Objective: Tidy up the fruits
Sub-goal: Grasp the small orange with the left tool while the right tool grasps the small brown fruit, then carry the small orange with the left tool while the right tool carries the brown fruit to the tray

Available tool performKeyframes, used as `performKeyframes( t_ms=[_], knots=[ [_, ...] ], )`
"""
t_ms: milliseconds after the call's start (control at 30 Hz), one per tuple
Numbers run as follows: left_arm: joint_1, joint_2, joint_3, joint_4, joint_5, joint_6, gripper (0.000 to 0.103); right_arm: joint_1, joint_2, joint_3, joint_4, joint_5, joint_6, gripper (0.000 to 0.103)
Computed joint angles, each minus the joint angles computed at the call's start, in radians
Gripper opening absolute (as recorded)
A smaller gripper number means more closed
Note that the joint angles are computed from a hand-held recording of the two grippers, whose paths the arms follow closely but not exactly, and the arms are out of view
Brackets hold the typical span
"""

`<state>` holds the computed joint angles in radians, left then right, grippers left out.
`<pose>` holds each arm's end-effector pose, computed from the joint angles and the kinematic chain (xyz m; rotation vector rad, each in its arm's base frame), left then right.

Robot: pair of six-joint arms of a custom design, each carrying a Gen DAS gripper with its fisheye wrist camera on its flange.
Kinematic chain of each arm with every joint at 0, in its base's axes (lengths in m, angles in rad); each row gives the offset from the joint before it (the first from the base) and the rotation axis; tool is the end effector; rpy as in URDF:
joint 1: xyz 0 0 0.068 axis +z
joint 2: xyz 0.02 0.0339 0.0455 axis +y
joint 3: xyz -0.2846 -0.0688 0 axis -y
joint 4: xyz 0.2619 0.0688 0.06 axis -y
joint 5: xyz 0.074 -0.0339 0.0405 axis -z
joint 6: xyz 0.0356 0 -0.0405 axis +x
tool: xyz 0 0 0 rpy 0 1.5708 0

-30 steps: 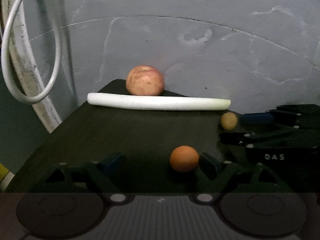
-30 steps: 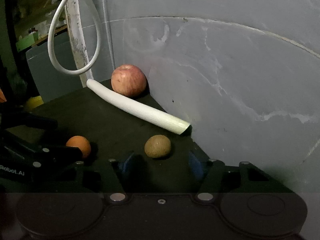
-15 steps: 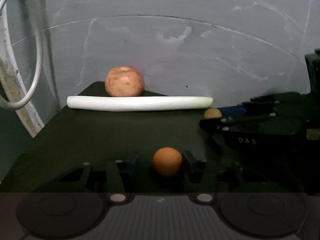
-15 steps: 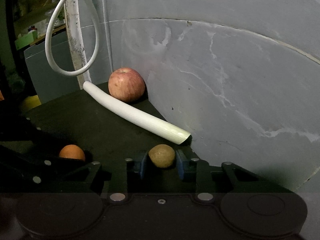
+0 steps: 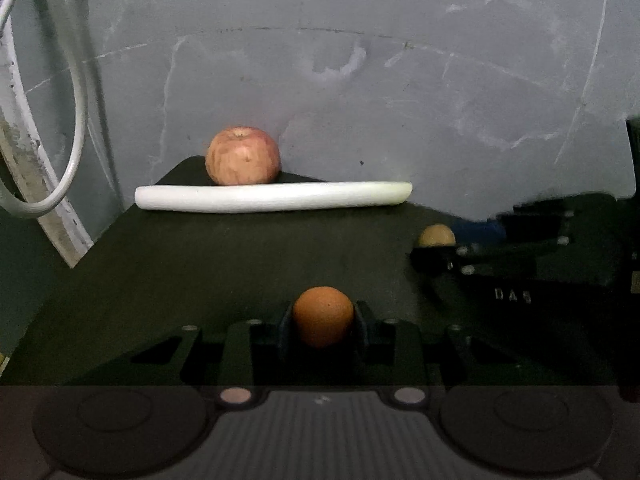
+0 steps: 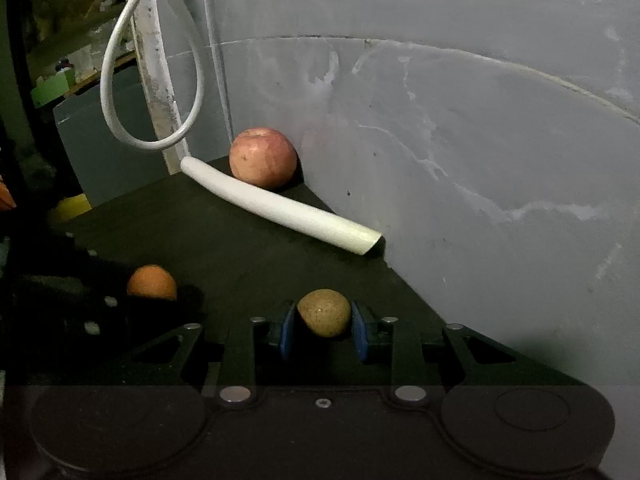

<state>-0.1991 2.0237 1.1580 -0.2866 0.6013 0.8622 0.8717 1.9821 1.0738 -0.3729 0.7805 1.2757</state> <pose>0.3900 -0.0992 0.1144 1.4087 2.0752 -0.5607 0.2576 0.2675 0.1096 0.6020 2.2459 -0.1578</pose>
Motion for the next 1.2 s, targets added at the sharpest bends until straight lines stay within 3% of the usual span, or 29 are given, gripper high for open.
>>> performKeyframes(
  t_ms=[233, 700, 900, 1200],
  knots=[
    [0.039, -0.139, -0.072, -0.026, 0.026, -0.002, 0.035, 0.075, -0.058, 0.021, -0.103, 0.031, 0.051, 0.032],
    [0.226, -0.432, -0.211, -0.148, 0.101, 0.023, 0.035, 0.235, -0.109, 0.209, -0.293, 0.101, -0.034, 0.032],
    [0.407, -0.5, -0.223, -0.284, 0.151, 0.12, 0.035, 0.313, -0.062, 0.35, -0.363, 0.109, -0.074, 0.032],
    [0.674, -0.441, -0.134, -0.485, 0.199, 0.352, 0.035, 0.446, 0.101, 0.634, -0.486, 0.113, -0.07, 0.032]
  ],
)
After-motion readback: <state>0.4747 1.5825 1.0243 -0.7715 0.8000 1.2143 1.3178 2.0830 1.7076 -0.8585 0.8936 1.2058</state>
